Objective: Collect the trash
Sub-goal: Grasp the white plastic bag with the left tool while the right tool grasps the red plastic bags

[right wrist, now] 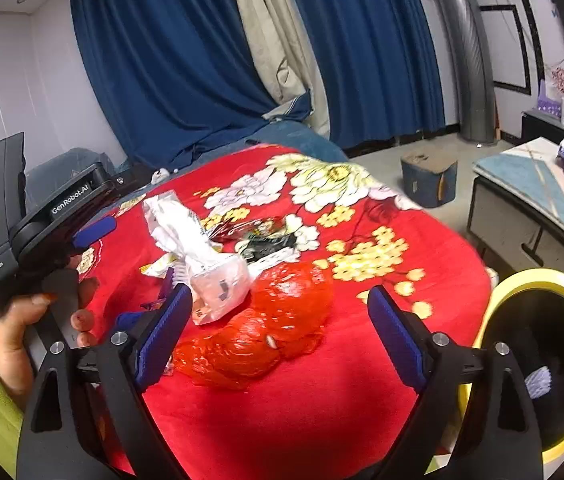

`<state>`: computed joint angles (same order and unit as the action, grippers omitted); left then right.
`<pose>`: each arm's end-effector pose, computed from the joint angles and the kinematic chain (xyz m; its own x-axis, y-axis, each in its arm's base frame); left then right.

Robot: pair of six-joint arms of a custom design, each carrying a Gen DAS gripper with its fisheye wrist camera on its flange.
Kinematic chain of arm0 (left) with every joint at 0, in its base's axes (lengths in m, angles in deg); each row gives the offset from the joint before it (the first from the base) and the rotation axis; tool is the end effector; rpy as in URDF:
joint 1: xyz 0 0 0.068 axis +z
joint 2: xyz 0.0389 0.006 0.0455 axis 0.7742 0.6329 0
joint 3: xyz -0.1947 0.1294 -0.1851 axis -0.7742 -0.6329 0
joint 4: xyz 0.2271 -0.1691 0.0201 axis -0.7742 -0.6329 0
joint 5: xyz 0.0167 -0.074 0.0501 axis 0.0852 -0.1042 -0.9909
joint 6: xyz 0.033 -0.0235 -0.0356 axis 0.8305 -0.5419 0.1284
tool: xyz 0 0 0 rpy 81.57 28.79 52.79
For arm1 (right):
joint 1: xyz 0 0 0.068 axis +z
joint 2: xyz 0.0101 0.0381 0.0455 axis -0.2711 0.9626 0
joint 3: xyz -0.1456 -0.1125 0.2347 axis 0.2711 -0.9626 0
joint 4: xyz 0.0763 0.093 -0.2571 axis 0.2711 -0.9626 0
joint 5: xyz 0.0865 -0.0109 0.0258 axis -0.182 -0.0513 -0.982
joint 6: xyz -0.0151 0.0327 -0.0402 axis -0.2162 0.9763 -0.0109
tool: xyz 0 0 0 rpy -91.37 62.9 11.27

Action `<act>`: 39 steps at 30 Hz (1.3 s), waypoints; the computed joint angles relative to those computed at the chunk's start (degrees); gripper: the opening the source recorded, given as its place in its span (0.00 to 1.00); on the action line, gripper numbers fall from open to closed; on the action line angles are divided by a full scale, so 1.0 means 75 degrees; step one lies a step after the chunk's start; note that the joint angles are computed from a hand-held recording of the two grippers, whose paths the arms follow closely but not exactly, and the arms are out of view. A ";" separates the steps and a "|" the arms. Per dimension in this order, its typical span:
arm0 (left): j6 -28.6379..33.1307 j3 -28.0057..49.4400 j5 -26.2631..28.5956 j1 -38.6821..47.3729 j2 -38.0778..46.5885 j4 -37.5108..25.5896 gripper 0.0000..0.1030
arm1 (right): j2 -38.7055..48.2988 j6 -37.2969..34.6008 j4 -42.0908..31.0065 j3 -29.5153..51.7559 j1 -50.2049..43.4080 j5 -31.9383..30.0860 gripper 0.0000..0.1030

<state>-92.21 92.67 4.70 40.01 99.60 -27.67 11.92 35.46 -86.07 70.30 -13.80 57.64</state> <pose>0.2439 -0.0382 0.3023 -0.3827 -0.4077 -0.8291 -0.2254 0.9115 -0.3442 0.2536 0.0259 0.2620 -0.6048 -0.0588 -0.7942 -0.4359 0.8591 0.2684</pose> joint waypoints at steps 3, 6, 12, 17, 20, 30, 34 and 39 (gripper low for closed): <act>0.0048 -0.0036 0.0190 0.0253 0.0141 0.0033 0.89 | 0.0352 0.0032 0.0021 0.0117 0.0278 0.0238 0.85; 0.0043 -0.0023 0.0434 0.0524 0.0356 0.0079 0.89 | 0.0731 0.0171 -0.0005 0.0252 0.0418 0.0291 0.85; 0.0016 -0.0001 0.1004 0.0800 0.0843 0.0381 0.89 | 0.1427 0.0276 0.0065 0.0408 0.0736 0.0513 0.85; 0.0116 0.0112 0.0956 0.0720 0.1143 0.0377 0.89 | 0.1731 0.0051 0.0149 0.0315 0.0869 0.0608 0.75; 0.0017 0.0136 0.1101 0.0764 0.1267 0.0342 0.76 | 0.1892 0.0014 0.0128 0.0264 0.0736 0.0501 0.64; 0.0149 -0.0002 0.1038 0.0678 0.1185 0.0362 0.37 | 0.1381 -0.0483 0.0445 -0.0329 0.0701 0.0599 0.50; 0.0288 -0.0138 0.1015 0.0581 0.0899 0.0495 0.25 | 0.1338 -0.0541 0.0402 -0.0335 0.0654 0.0515 0.47; 0.0302 -0.0286 0.1377 0.0684 0.0491 0.0678 0.22 | 0.1277 -0.0525 0.0363 -0.0324 0.0571 0.0334 0.45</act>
<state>-89.94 90.52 15.03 45.14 103.28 -22.58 21.50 31.52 -83.34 67.87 -9.51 60.15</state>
